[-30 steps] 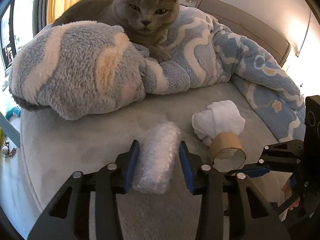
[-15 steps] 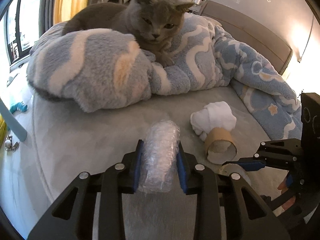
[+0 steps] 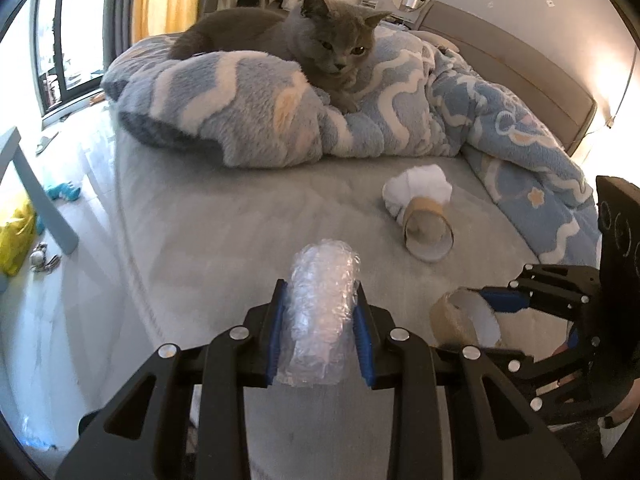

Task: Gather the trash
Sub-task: 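Carry the bubble wrap and tape ring over the bin with both tools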

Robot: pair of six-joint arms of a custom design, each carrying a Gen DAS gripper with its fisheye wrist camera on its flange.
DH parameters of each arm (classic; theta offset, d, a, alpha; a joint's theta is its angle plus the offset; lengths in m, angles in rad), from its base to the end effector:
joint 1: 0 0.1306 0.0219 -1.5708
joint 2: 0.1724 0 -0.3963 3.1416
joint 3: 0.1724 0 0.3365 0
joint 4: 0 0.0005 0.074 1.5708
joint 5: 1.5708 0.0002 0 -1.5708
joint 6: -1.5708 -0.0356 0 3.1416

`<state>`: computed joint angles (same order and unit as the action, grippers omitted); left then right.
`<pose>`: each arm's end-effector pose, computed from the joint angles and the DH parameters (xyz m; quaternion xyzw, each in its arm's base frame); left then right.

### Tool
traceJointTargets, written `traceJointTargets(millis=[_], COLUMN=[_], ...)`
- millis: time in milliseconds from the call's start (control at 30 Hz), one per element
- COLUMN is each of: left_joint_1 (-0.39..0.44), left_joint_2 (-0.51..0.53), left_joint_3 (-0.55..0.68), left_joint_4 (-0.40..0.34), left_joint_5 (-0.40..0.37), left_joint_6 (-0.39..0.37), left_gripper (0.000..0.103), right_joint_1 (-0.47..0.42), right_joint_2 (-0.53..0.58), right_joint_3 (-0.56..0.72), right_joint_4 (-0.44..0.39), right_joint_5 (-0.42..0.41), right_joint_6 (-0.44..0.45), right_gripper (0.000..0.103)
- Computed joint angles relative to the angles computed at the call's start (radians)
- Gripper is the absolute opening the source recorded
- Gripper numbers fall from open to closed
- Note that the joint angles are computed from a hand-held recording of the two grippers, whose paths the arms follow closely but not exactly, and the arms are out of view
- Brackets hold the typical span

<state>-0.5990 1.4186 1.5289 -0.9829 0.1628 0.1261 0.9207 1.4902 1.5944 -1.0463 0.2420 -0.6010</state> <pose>0.3552 -0.2501 0.4801 0.2464 0.9040 -0.1924 0.2917 0.2835 0.3580 0.4723 -0.1134 0.9380 0.1285 0.3015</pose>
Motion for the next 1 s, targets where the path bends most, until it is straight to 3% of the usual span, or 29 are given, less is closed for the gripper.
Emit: traceJointTargets(millis=[567,1000], left_joint_1=[-0.002,0.086], left_joint_2=[-0.194,-0.297], left_joint_3=[-0.146,-0.231], left_joint_4=[-0.122,-0.158], left_joint_5=[-0.09,-0.069], left_joint_6=[0.032,0.023], left_gripper=[0.033,0.033], right_joint_1=[0.135,0.184], right_joint_2=[0.042,0.135], right_joint_3=[0.073,0.195], right_joint_4=[-0.036,-0.058], right_joint_5=[0.123,0.148], right_joint_6=[-0.11,-0.117], right_gripper=[0.046,0.046])
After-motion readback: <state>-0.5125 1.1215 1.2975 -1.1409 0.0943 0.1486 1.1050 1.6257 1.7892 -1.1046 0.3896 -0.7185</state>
